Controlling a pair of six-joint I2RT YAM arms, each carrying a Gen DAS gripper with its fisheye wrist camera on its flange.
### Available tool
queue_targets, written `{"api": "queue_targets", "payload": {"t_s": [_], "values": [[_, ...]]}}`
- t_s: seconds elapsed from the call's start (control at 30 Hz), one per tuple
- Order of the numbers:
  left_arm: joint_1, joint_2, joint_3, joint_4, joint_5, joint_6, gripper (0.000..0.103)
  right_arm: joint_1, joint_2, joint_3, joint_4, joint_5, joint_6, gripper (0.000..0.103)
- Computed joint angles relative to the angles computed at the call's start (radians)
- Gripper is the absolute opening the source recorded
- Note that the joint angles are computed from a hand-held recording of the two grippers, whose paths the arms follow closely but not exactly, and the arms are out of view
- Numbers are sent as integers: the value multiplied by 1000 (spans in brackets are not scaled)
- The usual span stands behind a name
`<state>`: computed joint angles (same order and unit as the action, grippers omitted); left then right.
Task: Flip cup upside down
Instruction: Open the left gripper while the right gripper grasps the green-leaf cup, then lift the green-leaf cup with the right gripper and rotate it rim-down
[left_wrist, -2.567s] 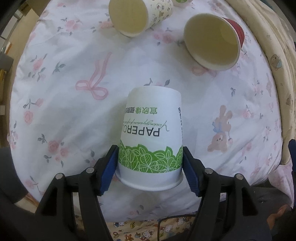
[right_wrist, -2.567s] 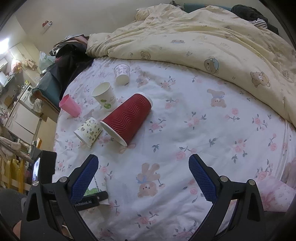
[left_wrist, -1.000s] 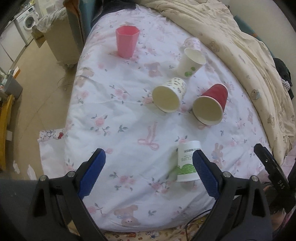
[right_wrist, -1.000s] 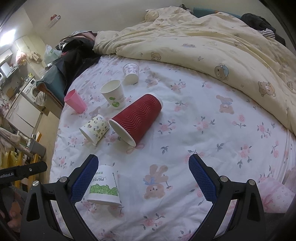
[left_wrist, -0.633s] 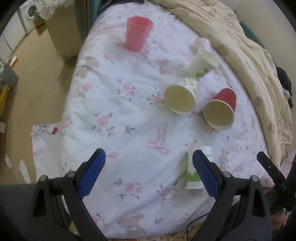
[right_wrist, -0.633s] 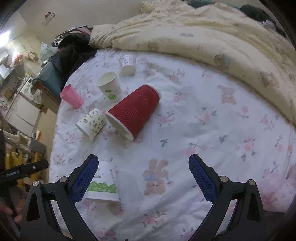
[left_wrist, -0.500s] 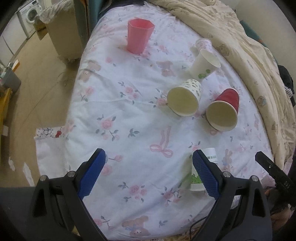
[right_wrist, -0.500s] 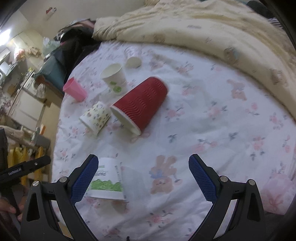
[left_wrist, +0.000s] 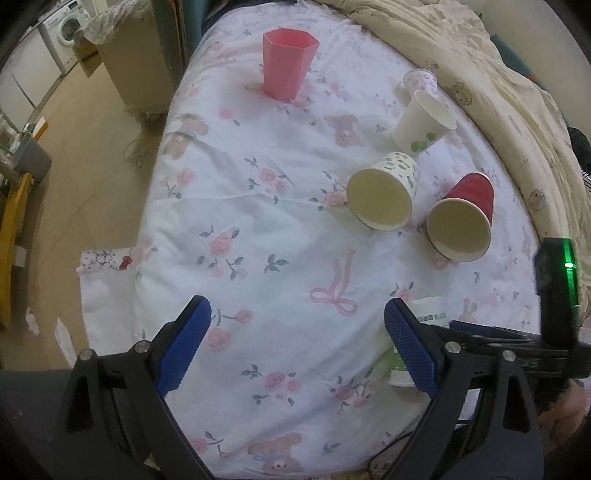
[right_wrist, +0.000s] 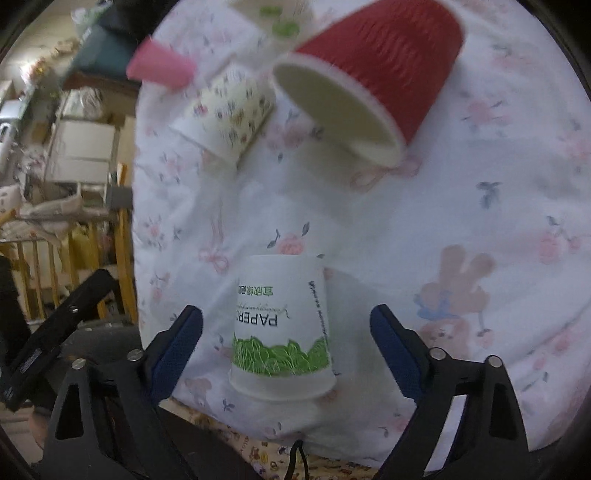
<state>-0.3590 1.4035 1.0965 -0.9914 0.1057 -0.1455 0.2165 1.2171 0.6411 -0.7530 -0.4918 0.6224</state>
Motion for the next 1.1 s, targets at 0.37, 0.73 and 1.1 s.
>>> {"api": "queue_targets", "payload": {"t_s": [0.37,0.73,1.1], "values": [[-18,12,4,-1,5,-8,93,-12,138,-9,91,-52,-37,74],[-13,-2,-7,20,-12,-7,93,-38,46,-10,86,-49,-51,60],[-38,-82,-27,70,-73,-5,93,-80,-145,42,-68,-15,-73,60]]}}
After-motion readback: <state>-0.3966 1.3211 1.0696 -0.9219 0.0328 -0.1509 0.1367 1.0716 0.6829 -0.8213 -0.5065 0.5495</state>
